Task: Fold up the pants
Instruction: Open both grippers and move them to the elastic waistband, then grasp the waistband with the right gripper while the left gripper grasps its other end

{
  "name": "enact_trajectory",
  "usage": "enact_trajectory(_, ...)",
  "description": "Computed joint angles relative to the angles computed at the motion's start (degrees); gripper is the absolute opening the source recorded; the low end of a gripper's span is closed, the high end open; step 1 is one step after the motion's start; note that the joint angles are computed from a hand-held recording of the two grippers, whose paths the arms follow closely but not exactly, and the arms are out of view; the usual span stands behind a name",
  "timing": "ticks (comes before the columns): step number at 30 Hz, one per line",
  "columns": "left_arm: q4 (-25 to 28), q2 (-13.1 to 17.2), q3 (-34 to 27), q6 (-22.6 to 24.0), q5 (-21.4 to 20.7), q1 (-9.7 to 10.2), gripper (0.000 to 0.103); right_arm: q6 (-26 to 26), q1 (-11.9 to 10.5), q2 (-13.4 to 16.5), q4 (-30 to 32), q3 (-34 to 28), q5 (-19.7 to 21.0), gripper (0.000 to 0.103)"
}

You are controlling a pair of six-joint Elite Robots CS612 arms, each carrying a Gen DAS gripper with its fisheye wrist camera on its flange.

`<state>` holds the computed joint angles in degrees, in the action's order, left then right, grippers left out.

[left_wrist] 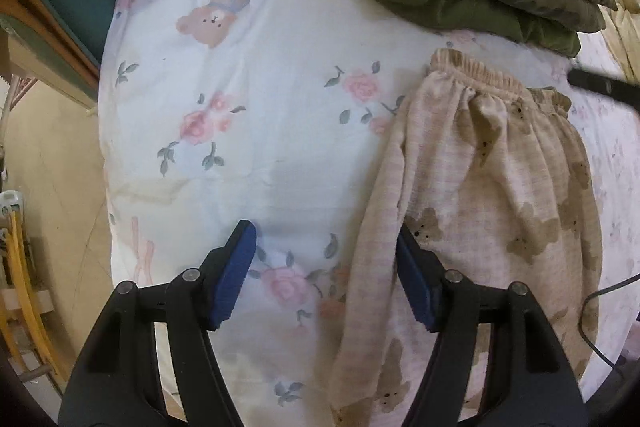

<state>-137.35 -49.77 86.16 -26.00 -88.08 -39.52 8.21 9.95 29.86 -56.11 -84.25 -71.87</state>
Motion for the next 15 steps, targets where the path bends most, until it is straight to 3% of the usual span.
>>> enact_trajectory(5, 1.46, 0.41, -0.78, 1.52, 1.3, -0.3, 0.067, 4.01, -2.23, 3.36, 1.76, -2.74, 12.95, 0.045)
enact_trajectory(9, 1.94, 1.23, -1.6, 1.32, 1.21, -1.09, 0.067, 2.38, -1.19, 3.06, 0.26, -1.18, 9.38, 0.045)
enact_trajectory(12, 3.41, 2.12, -3.2, 1.52, 0.72, -0.67, 0.067, -0.46, -0.52, 2.53, 0.12, -0.12, 6.27, 0.038)
enact_trajectory(15, 4.54, 2.51, -5.04, 1.15, -2.28, 0.14, 0.065, 0.41, -0.69, 2.43, -0.02, 0.32, 7.64, 0.039)
